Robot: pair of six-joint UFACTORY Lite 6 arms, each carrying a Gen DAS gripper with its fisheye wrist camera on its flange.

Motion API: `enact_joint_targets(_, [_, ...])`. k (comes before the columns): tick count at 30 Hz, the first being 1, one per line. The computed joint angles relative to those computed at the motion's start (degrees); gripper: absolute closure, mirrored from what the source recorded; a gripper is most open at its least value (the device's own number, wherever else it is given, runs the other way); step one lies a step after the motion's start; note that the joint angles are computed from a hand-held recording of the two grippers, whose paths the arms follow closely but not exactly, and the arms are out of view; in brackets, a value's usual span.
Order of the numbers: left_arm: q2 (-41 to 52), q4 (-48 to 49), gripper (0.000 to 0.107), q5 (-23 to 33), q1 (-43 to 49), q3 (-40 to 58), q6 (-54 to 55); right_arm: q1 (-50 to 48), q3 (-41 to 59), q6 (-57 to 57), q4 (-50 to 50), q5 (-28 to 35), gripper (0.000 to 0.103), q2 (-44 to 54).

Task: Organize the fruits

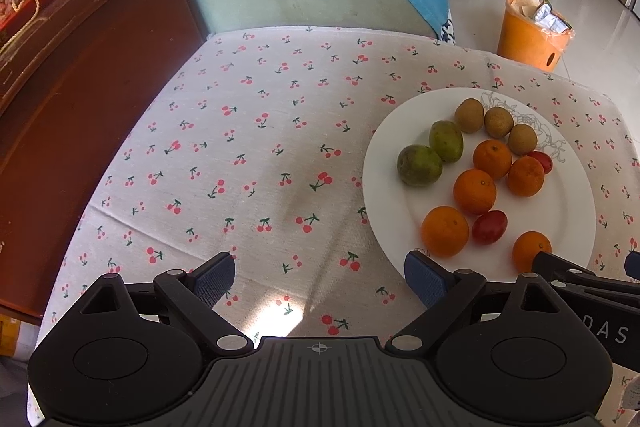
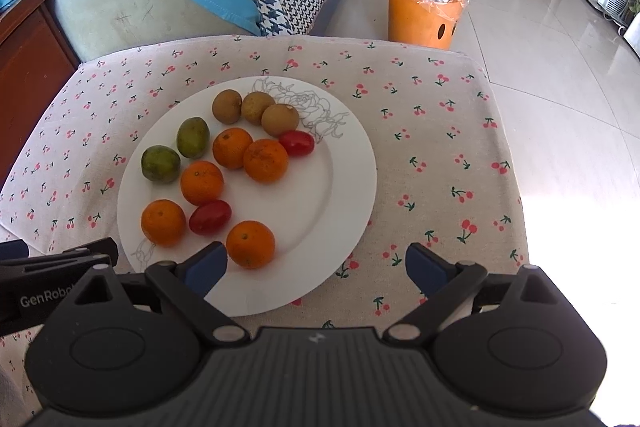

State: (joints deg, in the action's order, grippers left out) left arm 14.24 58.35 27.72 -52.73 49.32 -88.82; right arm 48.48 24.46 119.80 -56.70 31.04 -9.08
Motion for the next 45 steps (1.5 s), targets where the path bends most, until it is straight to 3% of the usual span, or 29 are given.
enact_joint_targets(12, [-3.85, 1.84, 0.014, 2.20, -1.48, -3.30, -2.06, 2.37, -0.03, -0.03, 0.39, 0.69, 0.007, -0.69])
enact_joint_targets(25, [-13.83, 2.70, 0.015, 6.06, -4.86, -13.11, -7.03, 12.24, 1.20, 2.44, 2.09, 4.87, 0.007, -0.58])
enact_joint_targets(34, [-23.21, 0.69, 0.014, 8.44, -10.18, -23.39, -13.04, 23.07, -0.42, 14.69, -0.61, 5.54, 0.007, 1.69])
enact_joint_targets(45, [-31.37, -2.74, 0.014, 8.83, -15.85, -31.95, -16.77, 39.84, -2.71, 39.73, -8.28, 7.86, 0.007, 8.52])
